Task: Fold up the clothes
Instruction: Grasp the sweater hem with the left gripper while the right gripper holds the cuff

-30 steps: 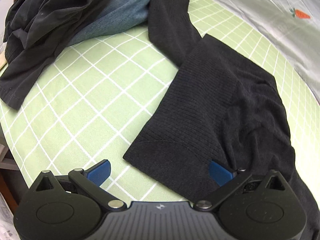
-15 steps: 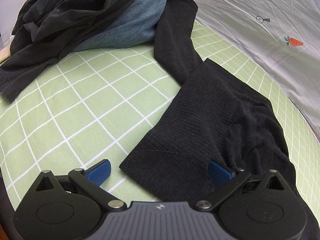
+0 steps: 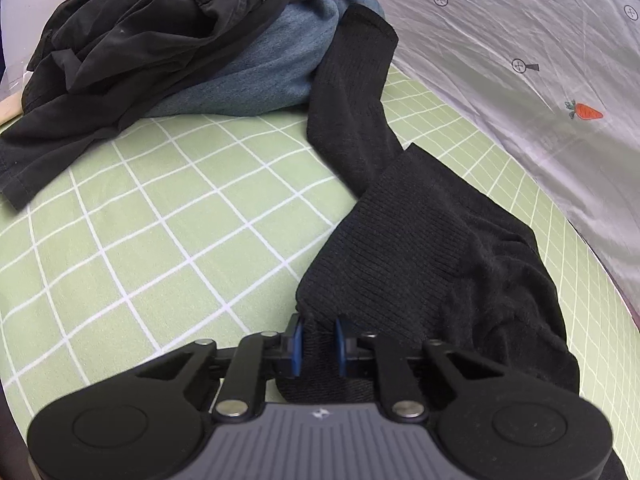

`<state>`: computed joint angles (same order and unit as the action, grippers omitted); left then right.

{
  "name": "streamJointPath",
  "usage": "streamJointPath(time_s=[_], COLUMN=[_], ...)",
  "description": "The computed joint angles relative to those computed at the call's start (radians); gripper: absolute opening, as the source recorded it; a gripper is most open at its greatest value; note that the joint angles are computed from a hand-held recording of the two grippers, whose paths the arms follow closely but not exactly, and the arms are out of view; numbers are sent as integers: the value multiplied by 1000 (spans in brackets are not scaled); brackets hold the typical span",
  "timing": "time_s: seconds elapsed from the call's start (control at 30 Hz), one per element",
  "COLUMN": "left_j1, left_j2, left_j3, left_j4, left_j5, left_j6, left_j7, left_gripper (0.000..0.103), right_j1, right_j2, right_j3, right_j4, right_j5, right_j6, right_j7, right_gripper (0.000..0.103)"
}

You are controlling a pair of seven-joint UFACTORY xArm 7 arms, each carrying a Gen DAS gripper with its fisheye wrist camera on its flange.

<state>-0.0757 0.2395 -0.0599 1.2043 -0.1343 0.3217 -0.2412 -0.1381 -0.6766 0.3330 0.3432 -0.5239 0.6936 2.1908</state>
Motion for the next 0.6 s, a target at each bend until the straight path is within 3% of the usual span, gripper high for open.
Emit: streamJointPath(time_s=[0.2, 0.37, 0.47, 0.6], left_j1=[-26, -19, -2, 0], left_j2=[-27, -61, -79, -106], left_j3=[35, 55, 56, 74], left_j4=[-3, -12, -29, -44], left_j5=[104, 171, 179, 266], left_j6=[6, 13, 9, 34], left_j7=[-38, -77, -65, -90], left_gripper=[13, 13, 13, 13], right_j1=[40, 87, 104, 128], right_j2=[-34, -116, -147, -155], right_j3=[0, -5, 11, 57], right_j4=[32, 20, 9, 17], right_j5=[-15, -4, 20, 40], right_j6=[102, 182, 197, 217], right_j7=[-103, -192, -198, -175], right_gripper=[4, 3, 3, 3])
